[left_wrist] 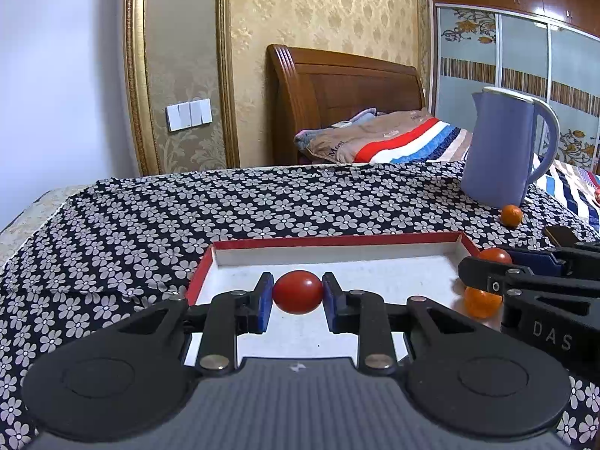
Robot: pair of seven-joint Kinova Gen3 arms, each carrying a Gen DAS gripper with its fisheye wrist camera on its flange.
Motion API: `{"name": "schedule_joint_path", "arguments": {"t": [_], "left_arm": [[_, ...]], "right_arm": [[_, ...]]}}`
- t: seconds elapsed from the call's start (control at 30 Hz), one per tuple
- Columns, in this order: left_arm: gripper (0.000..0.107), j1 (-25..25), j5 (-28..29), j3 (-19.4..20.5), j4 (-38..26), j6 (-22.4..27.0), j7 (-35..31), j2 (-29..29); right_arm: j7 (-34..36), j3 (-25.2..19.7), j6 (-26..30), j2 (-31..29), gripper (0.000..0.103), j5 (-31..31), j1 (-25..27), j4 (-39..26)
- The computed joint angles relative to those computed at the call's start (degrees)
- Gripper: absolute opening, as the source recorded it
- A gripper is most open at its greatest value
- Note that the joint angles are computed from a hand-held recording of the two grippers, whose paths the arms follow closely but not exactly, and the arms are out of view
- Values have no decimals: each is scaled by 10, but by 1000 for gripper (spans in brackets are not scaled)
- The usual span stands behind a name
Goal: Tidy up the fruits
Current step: 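Carry both red cherry tomatoes over the tray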
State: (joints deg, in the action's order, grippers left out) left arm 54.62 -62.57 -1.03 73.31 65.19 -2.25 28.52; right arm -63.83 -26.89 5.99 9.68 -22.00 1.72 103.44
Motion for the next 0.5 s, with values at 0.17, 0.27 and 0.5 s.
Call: {"name": "schedule_joint_path", "arguments": {"t": [0.17, 0.27, 0.5], "left_arm": [[27, -13, 14, 3, -5, -14, -15, 2], [27, -21, 27, 1, -13, -16, -30, 7], [27, -31, 54, -12, -40, -10, -58, 25]], "right_arm": [[-21, 39, 7, 6, 26, 20, -36, -11], [-40, 71, 13, 11, 26, 41, -67, -21], [-50, 78, 38, 33, 26, 46, -69, -50]]}}
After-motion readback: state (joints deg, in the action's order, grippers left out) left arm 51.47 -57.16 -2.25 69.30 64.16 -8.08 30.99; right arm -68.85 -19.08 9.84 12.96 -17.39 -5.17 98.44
